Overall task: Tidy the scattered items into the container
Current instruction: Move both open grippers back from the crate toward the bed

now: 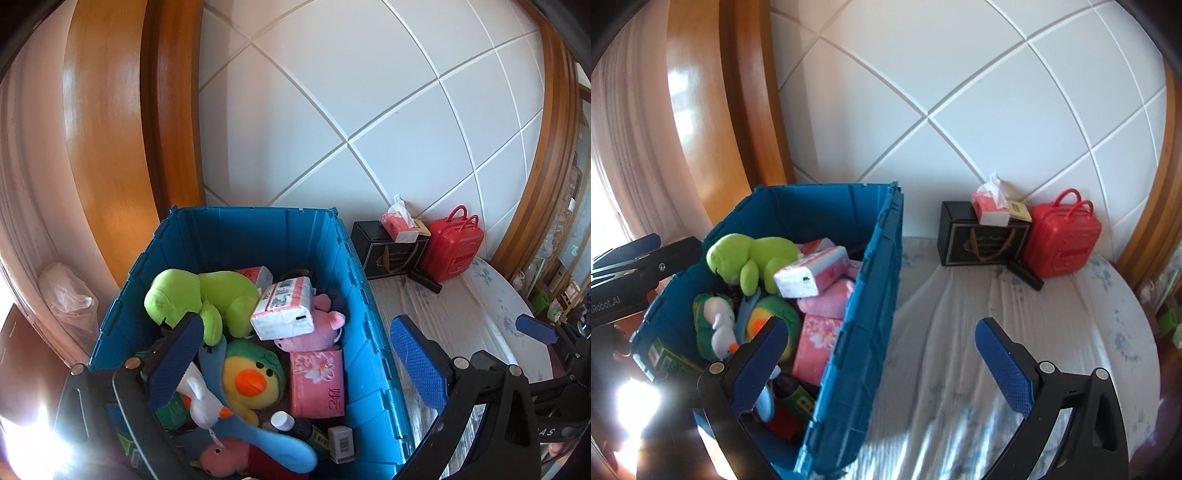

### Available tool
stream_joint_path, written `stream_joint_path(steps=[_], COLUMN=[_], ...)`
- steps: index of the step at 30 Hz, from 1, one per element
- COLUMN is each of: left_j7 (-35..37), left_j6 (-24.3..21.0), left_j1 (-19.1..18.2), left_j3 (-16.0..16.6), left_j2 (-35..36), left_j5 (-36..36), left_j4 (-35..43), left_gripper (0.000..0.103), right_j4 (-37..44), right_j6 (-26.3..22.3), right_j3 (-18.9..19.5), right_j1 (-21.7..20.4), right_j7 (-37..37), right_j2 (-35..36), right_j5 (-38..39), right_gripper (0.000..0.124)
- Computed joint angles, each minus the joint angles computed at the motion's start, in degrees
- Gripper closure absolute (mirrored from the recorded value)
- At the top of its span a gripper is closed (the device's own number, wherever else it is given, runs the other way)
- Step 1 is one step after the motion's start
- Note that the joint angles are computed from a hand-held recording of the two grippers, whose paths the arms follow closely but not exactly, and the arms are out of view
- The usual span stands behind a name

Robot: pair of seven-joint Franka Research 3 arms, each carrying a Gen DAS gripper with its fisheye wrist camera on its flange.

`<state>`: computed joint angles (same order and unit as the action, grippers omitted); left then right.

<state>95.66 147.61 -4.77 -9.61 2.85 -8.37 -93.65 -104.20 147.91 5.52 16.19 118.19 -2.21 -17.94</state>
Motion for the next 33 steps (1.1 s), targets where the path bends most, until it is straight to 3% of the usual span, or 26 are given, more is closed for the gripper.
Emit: stream_joint_path(steps=[8, 12, 21, 33], left_j7=[-13.02, -17.12, -30.06, -35.04], left_j6=[-1.11, -2.35, -6.22, -7.32], left_j1=[-4.42, -6.74, -9.5, -10.8], left_j3=[-2.18, -3.13, -5.41, -5.8], left_j2=[-6.1, -7.91, -9.86, -12.25], left_j5=[11.44, 12.85, 24.0, 27.71], left_j4=[-5.99, -7.55, -8.46, -10.45], left_gripper=[0.0, 0.0, 0.0, 0.0], right_j4=[-15.03, -20.22, -26.29, -29.93], right_j6=[2.4, 2.44, 2.14, 1.43], right_j3=[-0.72, -0.84, -1.73, -1.79], right_j1=[-4.41, -6.84, -10.72, -12.7], right_j7=[-5.46, -9.48, -17.83, -23.93], right_j2=[-12.82, -17.88, -24.89, -29.17], right_j5=[6.73, 10.14, 16.59, 21.26], right_gripper=[0.021, 0.021, 0.021, 0.021])
